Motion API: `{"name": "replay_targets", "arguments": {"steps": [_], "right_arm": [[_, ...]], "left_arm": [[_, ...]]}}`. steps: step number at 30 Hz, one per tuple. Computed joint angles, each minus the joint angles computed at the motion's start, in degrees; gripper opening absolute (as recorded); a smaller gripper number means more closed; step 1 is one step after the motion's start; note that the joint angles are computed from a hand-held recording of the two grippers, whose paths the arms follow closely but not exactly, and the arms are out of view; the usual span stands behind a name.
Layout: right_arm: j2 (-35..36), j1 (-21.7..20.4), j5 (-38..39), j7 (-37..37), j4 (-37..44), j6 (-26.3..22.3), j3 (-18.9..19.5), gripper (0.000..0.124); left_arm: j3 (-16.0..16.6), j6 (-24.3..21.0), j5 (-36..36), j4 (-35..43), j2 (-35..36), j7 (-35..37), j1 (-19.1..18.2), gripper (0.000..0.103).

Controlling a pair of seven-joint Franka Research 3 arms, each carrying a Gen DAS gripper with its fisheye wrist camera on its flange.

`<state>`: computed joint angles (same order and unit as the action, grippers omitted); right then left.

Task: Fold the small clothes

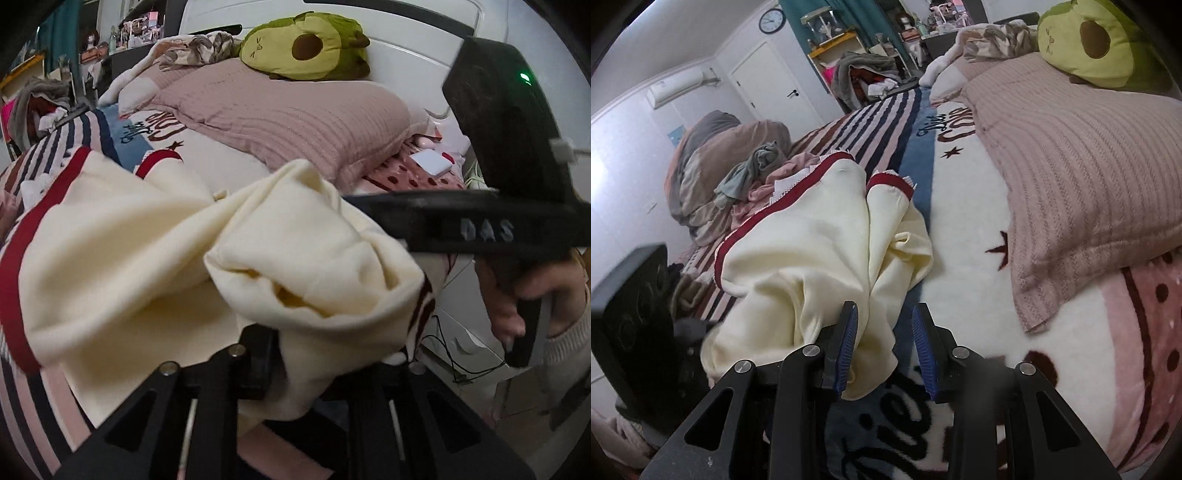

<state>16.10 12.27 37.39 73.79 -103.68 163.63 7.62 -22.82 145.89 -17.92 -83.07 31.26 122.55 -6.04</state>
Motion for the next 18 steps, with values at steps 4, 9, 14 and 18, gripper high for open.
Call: {"name": "replay_targets", "arguments": {"steps": [4, 9, 14, 18], "right_arm": [[-0.1, 0.6, -2.4, 0.2, 1.7, 0.4, -0.8, 0.029], [2.2, -0.2, -2.9, -6.9, 9.8, -1.9, 2.0, 0.030], [8.3, 2.4, -5.6, -12.9, 22.2, -12.2, 3.3, 0.046], [18.7, 13.7, -27.6, -5.9, 36.7, -24.9, -5.4, 0.068]], "left_arm": [[-5.2, -2.9, -12.6, -5.2, -6.0, 8.1, 7.9, 0.048], [-3.8, 1.5, -25.7, -15.7, -17.5, 15.6, 13.0, 0.051], [3.7, 10.5, -23.4, -20.7, -21.0, 8.8, 10.4, 0.052], [6.7, 9.9, -29.5, -21.6, -21.2, 10.3, 10.3, 0.052]]}}
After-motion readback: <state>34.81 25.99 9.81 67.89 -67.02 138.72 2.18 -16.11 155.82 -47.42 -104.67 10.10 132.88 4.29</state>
